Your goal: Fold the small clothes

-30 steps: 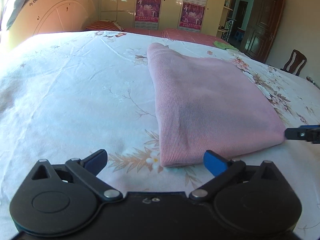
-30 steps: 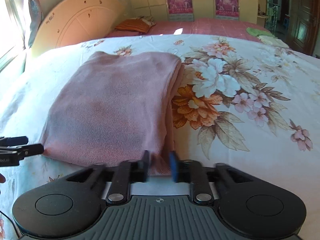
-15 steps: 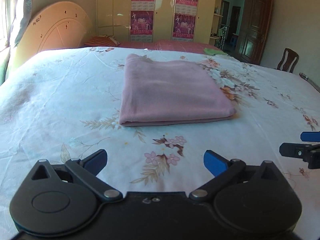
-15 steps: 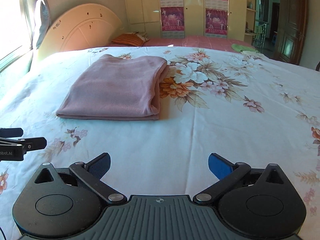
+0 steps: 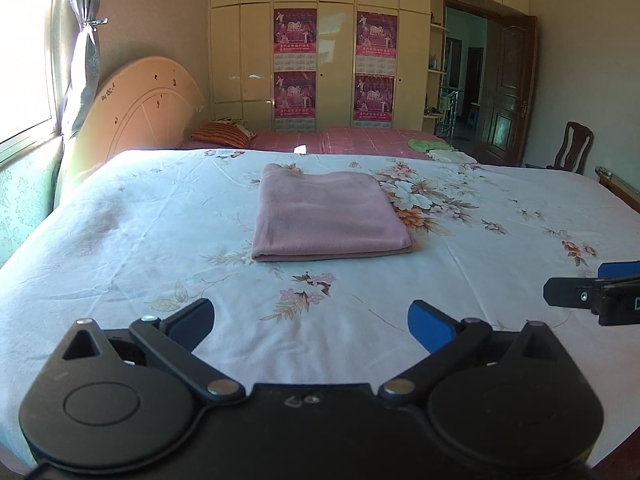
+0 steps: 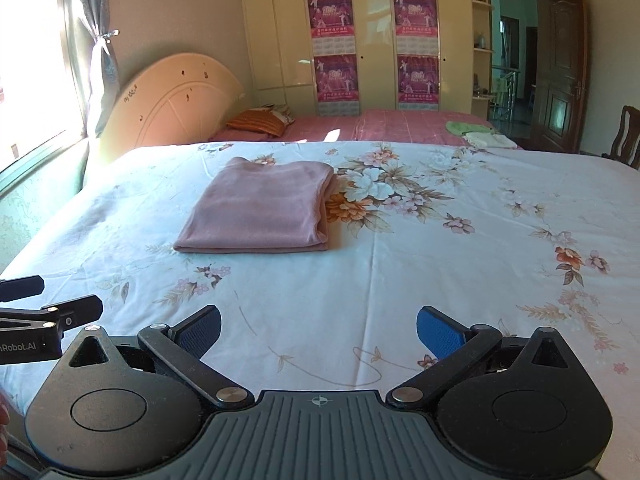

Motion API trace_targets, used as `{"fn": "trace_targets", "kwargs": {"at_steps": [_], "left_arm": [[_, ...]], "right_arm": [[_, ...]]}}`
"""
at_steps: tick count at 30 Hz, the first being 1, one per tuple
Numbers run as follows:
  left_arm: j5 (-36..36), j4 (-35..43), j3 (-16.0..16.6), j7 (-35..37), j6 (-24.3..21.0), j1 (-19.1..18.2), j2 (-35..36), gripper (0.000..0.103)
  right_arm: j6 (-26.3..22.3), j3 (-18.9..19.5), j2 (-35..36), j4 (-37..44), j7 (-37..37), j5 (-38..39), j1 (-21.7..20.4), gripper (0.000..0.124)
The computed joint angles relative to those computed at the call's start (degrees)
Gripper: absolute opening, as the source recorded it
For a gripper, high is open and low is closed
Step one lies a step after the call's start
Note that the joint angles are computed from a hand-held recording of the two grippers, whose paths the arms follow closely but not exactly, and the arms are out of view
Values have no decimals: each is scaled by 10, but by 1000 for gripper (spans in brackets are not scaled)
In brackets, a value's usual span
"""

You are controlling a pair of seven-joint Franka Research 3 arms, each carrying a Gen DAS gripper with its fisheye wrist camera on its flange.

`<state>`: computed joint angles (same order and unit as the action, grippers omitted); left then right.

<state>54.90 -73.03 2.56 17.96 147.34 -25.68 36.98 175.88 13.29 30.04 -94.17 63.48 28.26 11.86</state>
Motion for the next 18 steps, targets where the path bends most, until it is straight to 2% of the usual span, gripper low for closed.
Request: {"fn": "trace_targets", "kwargs": {"at_steps": [3,6,9,11,18], "left_arm": [[16,-41,1,-24,25,-3,-35,103],[40,-60,1,-44,27,-9,-56,103],[66,-65,-3,-57,24,-11,-64,103],[75,-71,-7,-67,26,-9,-68,103],[125,-93,-12,-108,28,-8,-84,103]], "right_arm": [[24,57,-28,-42,-45,30,-42,103],[53,98,-48,-71,-79,60,-70,103],[83,113,-57,-87,-85,69,-79,103],[96,137,-60,-94,-87,70,-99,103],[111,179,-71,-117,-75,44,-142,103]]}}
